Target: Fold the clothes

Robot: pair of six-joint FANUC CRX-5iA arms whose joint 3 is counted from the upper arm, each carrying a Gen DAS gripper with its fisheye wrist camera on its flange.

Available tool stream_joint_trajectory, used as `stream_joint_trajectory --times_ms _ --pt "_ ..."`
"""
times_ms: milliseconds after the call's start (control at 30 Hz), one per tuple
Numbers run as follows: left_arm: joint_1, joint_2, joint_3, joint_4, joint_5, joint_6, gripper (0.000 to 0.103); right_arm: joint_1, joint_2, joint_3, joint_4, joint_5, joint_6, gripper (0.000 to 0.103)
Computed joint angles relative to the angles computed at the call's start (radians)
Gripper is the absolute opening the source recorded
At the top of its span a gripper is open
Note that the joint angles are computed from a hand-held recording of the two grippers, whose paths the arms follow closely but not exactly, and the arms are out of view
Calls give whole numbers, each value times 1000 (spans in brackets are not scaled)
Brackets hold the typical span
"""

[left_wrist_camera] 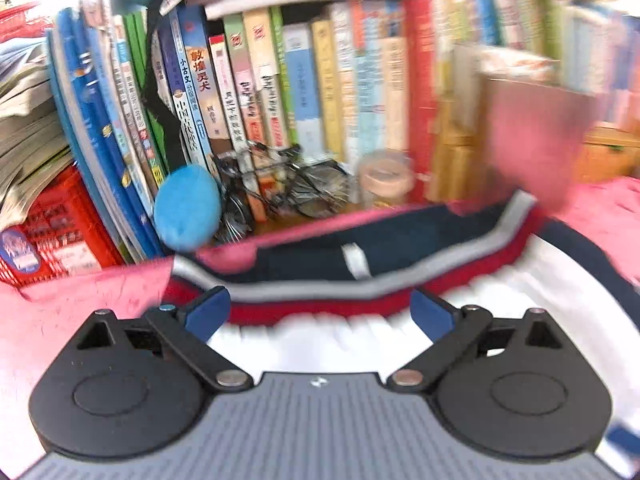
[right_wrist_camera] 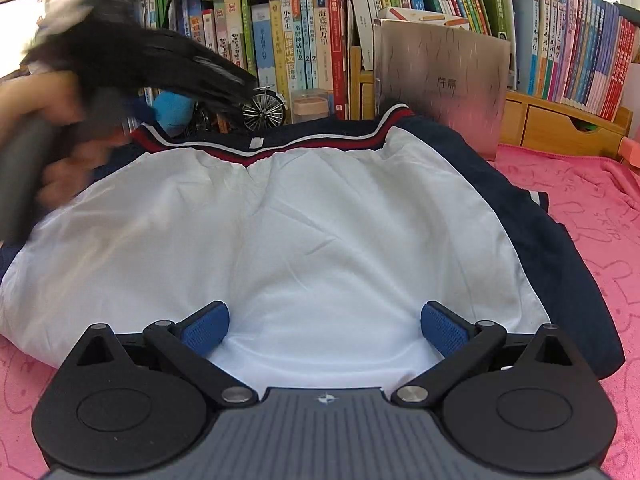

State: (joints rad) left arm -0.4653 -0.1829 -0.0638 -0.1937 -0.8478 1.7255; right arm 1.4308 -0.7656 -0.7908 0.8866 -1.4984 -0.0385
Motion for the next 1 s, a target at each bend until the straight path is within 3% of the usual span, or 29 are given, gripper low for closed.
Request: stream_joint_trajectory --times_ms 100,233,300,433,533,700,867,1000 --pt "21 -121 -135 126 6 -99 99 2 -5 -5 2 0 0 103" --pt "18 -150 -199 182 -35 -132 99 1 -8 -7 2 0 2 103" --pt "-26 -92 -146 82 -70 -84 101 2 -12 -10 3 2 2 103" --pt "-65 0 -68 -66 -25 41 103 6 -15 -15 7 2 -4 103" --pt "-47 83 -9 -98 4 123 103 9 -19 -18 8 0 -7 103" --pt "-30 197 109 -103 -13 137 103 16 -25 -24 10 0 -15 103" --pt "-37 231 143 -158 19 195 103 14 -23 -23 9 3 -14 103" --pt "-51 270 207 -239 -39 298 103 14 -21 -21 8 5 -13 103"
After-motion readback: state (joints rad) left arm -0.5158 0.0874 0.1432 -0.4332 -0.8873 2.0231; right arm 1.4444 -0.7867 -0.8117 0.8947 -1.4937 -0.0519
